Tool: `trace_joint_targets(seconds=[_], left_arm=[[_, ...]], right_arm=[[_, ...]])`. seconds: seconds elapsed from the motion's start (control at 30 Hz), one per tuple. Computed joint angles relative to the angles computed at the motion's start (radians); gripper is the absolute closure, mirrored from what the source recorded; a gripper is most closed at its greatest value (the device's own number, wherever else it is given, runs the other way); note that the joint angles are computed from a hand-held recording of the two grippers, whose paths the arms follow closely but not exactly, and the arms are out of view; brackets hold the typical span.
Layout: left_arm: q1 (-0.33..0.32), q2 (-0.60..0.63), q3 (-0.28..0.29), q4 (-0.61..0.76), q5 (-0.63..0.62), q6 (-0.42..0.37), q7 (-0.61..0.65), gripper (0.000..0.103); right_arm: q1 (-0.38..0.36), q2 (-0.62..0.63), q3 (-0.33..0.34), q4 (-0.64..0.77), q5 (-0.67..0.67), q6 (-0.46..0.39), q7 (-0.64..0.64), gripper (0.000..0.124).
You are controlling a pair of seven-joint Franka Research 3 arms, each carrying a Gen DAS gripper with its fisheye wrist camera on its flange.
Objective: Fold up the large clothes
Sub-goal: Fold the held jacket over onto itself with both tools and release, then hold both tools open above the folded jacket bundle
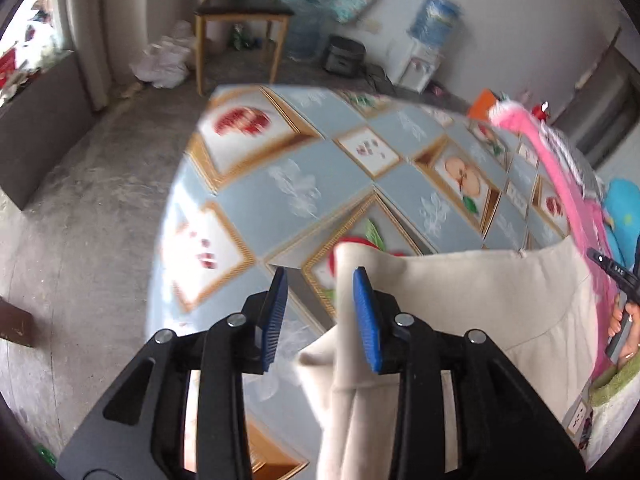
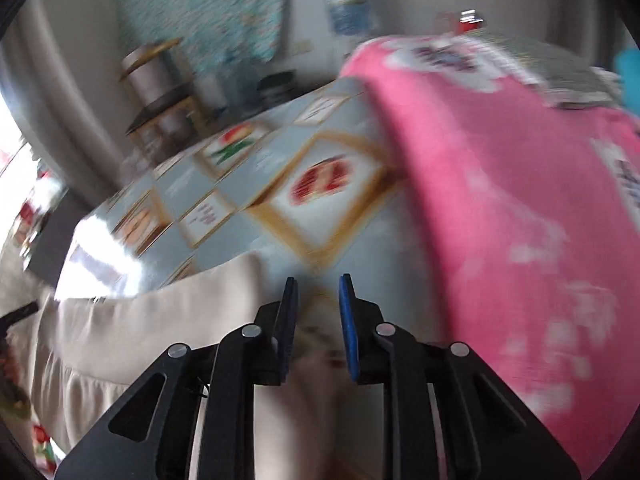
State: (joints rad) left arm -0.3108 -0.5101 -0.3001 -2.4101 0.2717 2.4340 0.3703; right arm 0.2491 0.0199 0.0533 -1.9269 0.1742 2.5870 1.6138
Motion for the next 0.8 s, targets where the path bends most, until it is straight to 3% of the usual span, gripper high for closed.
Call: trace_joint_targets(seconds=[0.1, 0.17, 0.3, 0.37, 0.4, 0.47, 0.53, 0.6, 0.7, 0.8], left_arm=[[-0.052, -0.104, -0.019, -0.028, 0.0, 0.034, 0.025, 0.071], [-0.096, -0.12, -0.052, -0.014, 0.004, 0.036, 0.058, 0.07], [-0.159, -0.06, -0.138, 0.024, -0.02, -0.006, 0.01, 0.069], [-0.157, -0.013, -0.182, 0.048, 0.003, -0.089, -0.043, 0.069], [-0.159, 0.02, -0.2, 0.069, 0.01, -0.166, -0.066, 0.069], [-0.179, 0.061, -0.208, 0.081, 0.019, -0.249, -0.104, 0.068], [-0.204, 0.031, -0.201, 0.051, 0.038, -0.238, -0.155, 0.067], [-0.224, 0.015, -0.2, 0.06, 0.055, -0.276, -0.169, 0.067], [-0.243, -0.004, -0.218, 0.083, 0.116, -0.292, -0.177, 0.067], [-0.249, 0.039, -0.235, 0.109, 0.149, -0.288, -0.193, 0.056]], right_arm=[[-0.014, -0.144, -0.012, -0.13, 0.021, 0.042, -0.008, 0.103], [0.013, -0.243, -0.02, -0.217, 0.114, 0.043, -0.137, 0.103], [0.106, -0.42, -0.022, -0.389, 0.252, -0.06, -0.366, 0.103], [0.09, -0.444, 0.016, -0.436, 0.219, -0.088, -0.347, 0.103], [0.069, -0.456, 0.038, -0.471, 0.193, -0.089, -0.306, 0.103], [0.058, -0.453, 0.036, -0.508, 0.201, -0.077, -0.258, 0.106], [0.067, -0.464, 0.015, -0.52, 0.243, -0.075, -0.253, 0.106], [0.031, -0.507, 0.068, -0.516, 0.162, -0.093, -0.172, 0.103], [0.085, -0.594, 0.06, -0.551, 0.185, -0.074, -0.187, 0.097], [0.065, -0.605, 0.128, -0.591, 0.125, -0.031, -0.129, 0.089]])
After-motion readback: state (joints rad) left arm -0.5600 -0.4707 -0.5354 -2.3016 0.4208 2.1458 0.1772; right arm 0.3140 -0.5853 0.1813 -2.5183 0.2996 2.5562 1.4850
